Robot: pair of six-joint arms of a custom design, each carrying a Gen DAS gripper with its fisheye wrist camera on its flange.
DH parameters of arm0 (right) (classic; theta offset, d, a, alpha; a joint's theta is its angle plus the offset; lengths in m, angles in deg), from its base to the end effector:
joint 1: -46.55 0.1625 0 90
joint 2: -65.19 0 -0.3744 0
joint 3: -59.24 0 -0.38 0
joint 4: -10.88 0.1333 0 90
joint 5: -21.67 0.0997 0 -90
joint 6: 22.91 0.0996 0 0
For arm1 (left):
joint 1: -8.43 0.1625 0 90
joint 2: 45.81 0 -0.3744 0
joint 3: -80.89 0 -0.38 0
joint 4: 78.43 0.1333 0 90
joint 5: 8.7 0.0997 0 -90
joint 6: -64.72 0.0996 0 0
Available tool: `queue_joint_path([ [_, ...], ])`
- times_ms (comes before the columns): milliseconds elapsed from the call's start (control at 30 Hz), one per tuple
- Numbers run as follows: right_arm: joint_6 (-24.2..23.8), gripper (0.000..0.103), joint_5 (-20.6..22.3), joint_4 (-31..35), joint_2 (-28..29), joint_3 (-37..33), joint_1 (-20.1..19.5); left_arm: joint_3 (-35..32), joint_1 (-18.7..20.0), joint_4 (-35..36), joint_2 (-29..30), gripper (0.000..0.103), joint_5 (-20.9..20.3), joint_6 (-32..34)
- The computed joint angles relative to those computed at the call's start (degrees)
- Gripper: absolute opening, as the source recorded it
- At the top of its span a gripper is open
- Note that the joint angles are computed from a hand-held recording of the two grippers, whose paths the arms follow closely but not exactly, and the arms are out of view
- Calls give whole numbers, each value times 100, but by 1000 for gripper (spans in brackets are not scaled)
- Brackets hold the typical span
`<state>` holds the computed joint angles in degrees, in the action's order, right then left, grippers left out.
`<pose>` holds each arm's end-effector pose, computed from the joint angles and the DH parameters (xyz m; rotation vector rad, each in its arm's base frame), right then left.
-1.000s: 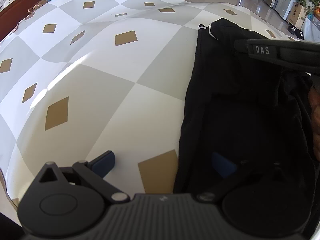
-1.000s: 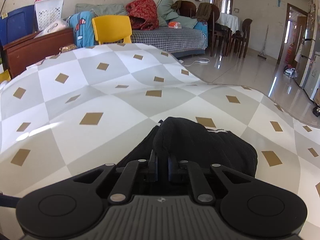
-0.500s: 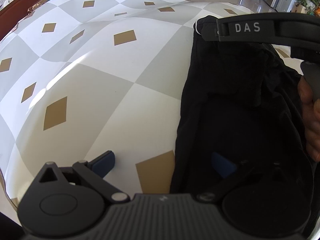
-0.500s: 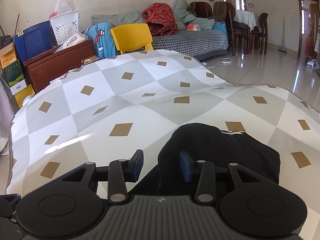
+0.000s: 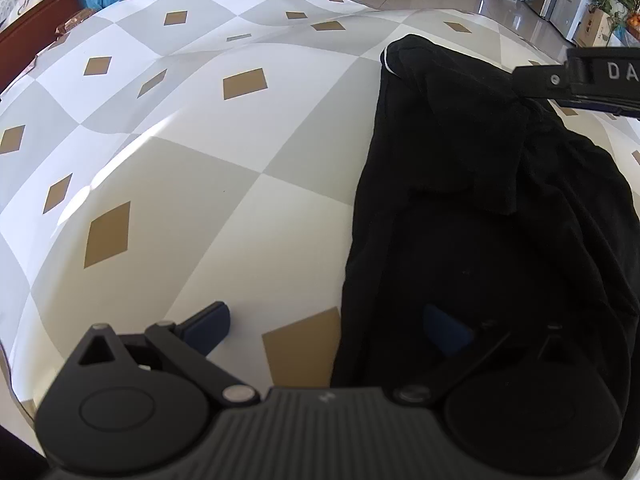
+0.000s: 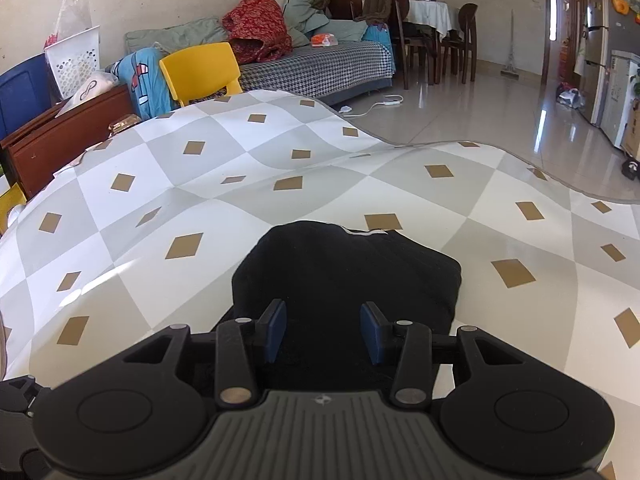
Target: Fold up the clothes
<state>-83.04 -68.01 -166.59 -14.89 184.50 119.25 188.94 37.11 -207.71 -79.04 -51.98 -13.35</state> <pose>-0.0129 -0.4915 0.2552 0.9426 -2.3959 0.7815 -0.2996 -0.3985 -0.1126 -0.0193 2.2391 -0.6518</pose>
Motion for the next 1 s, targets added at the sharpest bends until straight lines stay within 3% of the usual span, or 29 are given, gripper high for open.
queue_joint_path([
  [467, 511, 41, -695, 305, -636, -75, -417, -144, -10, -143, 230, 103, 259, 90],
  [667, 744, 42, -705, 690, -950, -154, -637, -235, 2, -246, 356, 103, 384, 190],
  [1000, 742, 46, -873, 892, -1235, -230, -1025, -540, 56, -449, 652, 103, 530, 491],
])
